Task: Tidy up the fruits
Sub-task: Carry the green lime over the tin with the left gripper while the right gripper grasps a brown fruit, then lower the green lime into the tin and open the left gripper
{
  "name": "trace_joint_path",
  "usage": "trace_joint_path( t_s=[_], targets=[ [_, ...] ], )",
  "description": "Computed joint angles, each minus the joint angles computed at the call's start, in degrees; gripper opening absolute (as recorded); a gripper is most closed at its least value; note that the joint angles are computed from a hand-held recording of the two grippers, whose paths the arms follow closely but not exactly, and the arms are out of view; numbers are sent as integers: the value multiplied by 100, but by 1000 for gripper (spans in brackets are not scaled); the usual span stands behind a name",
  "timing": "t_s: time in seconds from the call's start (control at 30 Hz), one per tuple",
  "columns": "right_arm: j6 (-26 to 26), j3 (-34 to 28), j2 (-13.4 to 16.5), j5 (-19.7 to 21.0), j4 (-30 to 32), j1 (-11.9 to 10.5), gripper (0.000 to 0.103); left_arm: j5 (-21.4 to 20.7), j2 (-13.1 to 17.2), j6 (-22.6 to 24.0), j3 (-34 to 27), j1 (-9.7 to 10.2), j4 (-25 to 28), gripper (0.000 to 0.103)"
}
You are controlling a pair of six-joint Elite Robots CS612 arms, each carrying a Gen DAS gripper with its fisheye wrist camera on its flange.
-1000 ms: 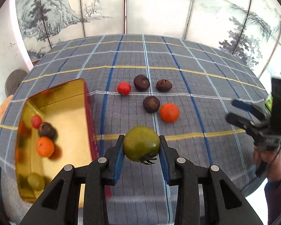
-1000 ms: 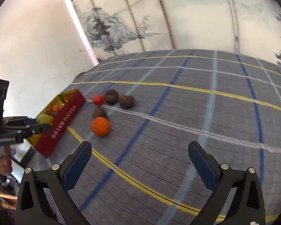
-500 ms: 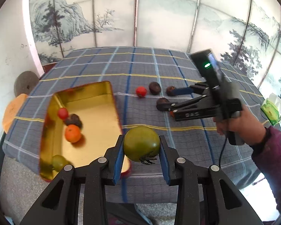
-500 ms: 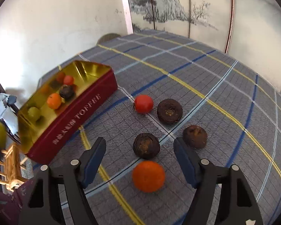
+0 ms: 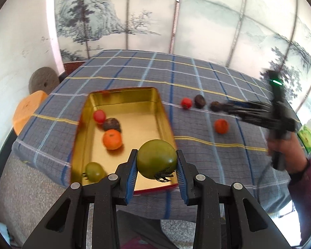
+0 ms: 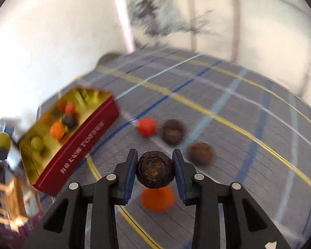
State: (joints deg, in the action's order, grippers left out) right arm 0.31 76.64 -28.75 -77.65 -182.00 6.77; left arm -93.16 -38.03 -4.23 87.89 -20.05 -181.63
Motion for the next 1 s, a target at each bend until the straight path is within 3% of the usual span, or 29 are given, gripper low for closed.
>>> trace_joint_path(
  t_s=[0.13,0.27,0.43,1.0],
  targets=[
    [563,734,-239,-720,-801,-166,32,211,39,-134,-16,68,-9,36],
    [753,1087,-352,-1234,-796,-313,32,310,105,-193,-87,101,1,36],
    [978,1246,-345,-1251,-809,-454,32,383,233,-54,-248,80,91,36],
    [996,1254,-341,-1191,-662,-453,32,680,919,56,-1725,90,1278,36]
  ],
)
